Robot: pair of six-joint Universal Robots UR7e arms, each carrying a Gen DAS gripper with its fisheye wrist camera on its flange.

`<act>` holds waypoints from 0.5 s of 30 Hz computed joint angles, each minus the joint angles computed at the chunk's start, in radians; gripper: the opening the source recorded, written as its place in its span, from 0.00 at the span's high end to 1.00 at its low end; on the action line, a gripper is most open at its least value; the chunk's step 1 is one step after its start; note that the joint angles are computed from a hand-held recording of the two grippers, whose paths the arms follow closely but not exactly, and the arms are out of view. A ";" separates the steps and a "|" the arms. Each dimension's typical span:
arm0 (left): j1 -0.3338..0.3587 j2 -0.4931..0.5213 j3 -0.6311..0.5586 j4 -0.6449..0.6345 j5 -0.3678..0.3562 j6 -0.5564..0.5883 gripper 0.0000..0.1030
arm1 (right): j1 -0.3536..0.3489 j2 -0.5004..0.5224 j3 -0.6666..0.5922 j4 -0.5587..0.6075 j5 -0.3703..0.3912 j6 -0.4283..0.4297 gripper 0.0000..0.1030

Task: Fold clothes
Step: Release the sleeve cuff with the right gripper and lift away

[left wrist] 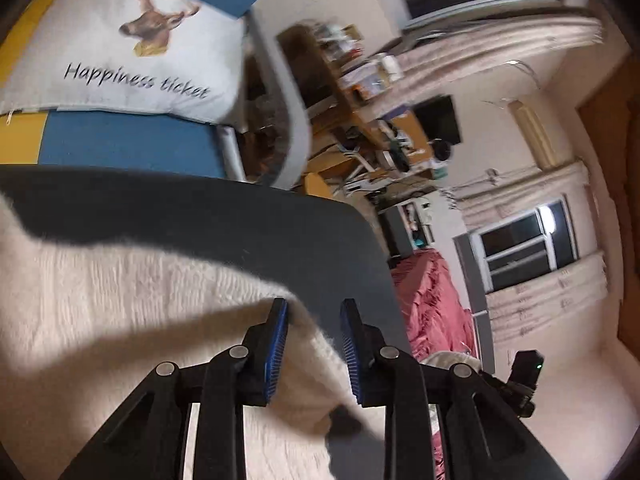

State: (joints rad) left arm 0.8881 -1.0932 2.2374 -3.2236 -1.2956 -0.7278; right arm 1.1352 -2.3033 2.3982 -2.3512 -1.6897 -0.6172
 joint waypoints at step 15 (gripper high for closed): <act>-0.157 -0.171 0.261 -0.007 0.266 -0.137 0.75 | 0.114 0.412 -0.066 -0.501 -0.309 0.139 0.88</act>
